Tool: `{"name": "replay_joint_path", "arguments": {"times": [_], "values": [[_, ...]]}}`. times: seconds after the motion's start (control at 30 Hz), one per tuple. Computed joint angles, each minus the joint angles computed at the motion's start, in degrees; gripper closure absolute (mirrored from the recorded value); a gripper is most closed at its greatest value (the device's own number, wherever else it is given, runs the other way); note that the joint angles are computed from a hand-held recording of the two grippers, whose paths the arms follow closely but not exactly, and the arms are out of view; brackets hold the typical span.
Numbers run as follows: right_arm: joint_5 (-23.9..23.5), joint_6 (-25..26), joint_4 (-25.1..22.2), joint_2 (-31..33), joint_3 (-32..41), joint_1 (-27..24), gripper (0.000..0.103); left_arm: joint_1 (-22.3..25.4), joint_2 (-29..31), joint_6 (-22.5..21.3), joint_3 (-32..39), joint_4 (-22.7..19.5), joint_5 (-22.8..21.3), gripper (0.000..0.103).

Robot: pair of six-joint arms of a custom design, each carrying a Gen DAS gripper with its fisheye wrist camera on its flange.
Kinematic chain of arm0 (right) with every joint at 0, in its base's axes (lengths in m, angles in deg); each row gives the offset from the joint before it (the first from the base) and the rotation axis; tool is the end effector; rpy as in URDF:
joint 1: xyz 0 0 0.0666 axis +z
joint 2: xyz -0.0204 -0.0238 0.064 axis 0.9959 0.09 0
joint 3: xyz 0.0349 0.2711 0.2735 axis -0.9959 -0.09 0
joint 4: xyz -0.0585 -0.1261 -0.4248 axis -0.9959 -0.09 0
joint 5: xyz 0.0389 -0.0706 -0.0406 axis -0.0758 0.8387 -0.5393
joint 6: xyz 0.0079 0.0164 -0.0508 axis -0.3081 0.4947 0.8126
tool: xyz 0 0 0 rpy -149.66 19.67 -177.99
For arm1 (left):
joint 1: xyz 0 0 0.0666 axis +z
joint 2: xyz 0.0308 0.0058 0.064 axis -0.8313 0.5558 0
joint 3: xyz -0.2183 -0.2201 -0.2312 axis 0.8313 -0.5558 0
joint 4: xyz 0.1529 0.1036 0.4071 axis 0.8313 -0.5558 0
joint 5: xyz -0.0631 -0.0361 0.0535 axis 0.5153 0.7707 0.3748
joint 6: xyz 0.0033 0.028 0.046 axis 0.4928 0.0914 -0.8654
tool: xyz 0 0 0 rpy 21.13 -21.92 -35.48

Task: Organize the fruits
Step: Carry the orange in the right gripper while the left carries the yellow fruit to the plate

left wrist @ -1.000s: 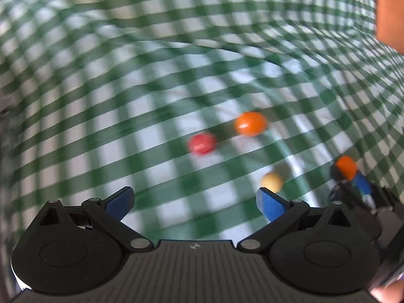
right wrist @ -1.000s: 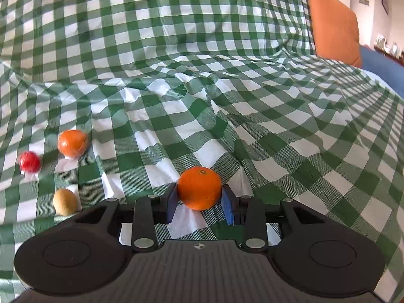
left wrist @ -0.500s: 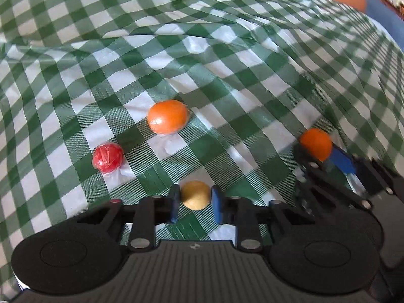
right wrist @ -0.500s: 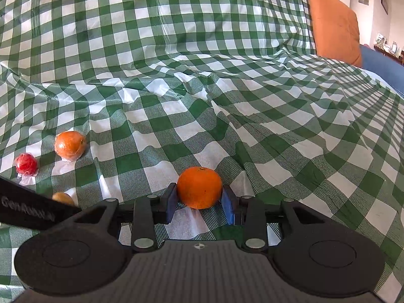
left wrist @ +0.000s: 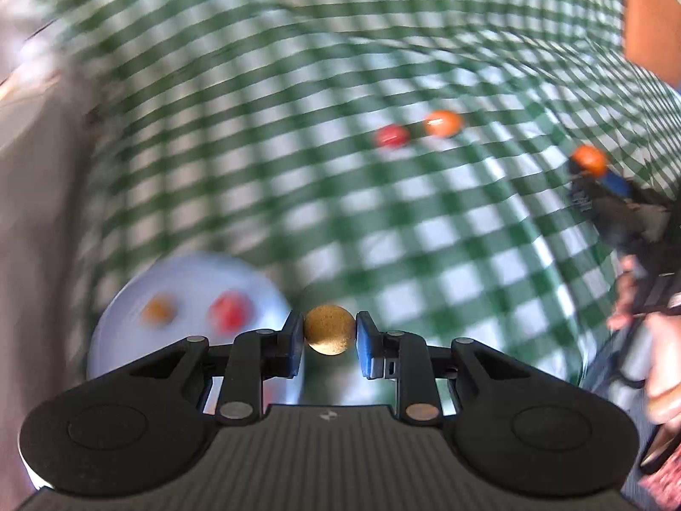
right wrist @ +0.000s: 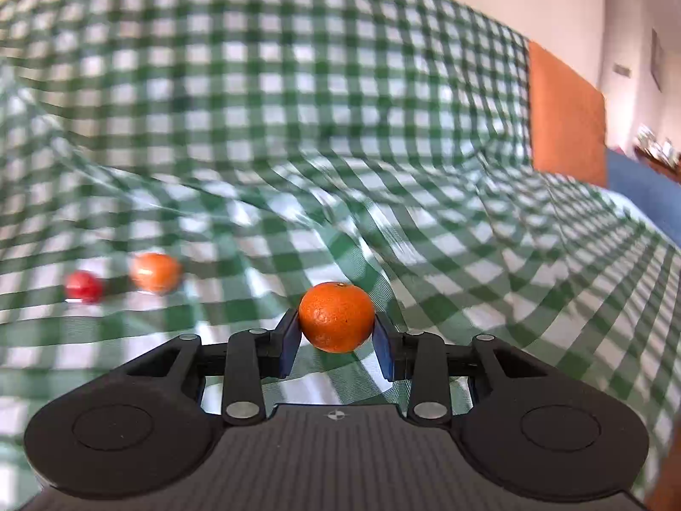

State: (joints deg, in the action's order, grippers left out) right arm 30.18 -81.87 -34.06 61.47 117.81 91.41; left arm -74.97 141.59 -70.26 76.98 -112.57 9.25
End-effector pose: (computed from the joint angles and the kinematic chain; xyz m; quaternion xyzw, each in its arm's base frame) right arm 0.6404 0.0640 0.2978 0.0471 0.8806 -0.0694 0.4664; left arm 0.5736 -0.1872 0.4219 0.0250 0.9714 0.0375 0.2332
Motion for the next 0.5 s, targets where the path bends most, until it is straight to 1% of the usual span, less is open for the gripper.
{"name": "replay_joint_path", "arguments": {"times": [0.07, 0.1, 0.2, 0.3, 0.4, 0.5], "values": [[-2.42, 1.55, -0.15, -4.79, -2.72, 0.81, 0.065, 0.9, -5.52, 1.6, -5.32, -0.28, -1.58, 0.075], [-4.24, 1.78, -1.16, -7.34, -3.78, 1.26, 0.065, 1.24, -7.92, 2.23, -7.54, -0.54, -2.63, 0.075], [-11.4, 1.11, -6.63, -14.35, -5.73, 2.69, 0.065, 2.44, -14.1, 3.22, -12.72, -1.39, -4.6, 0.075], [-17.37, 1.21, -11.39, -20.24, -7.25, 5.25, 0.065, 3.46, -19.64, 4.75, -16.87, -1.28, -5.02, 0.075], [-22.34, 0.65, -15.51, -24.52, -8.18, 8.3, 0.065, 3.87, -24.54, 6.04, -20.51, -0.4, -5.29, 0.075], [-26.35, -0.46, -18.96, -27.13, -8.33, 11.28, 0.065, 3.91, -28.42, 6.9, -23.3, 0.33, -5.14, 0.075]]}}
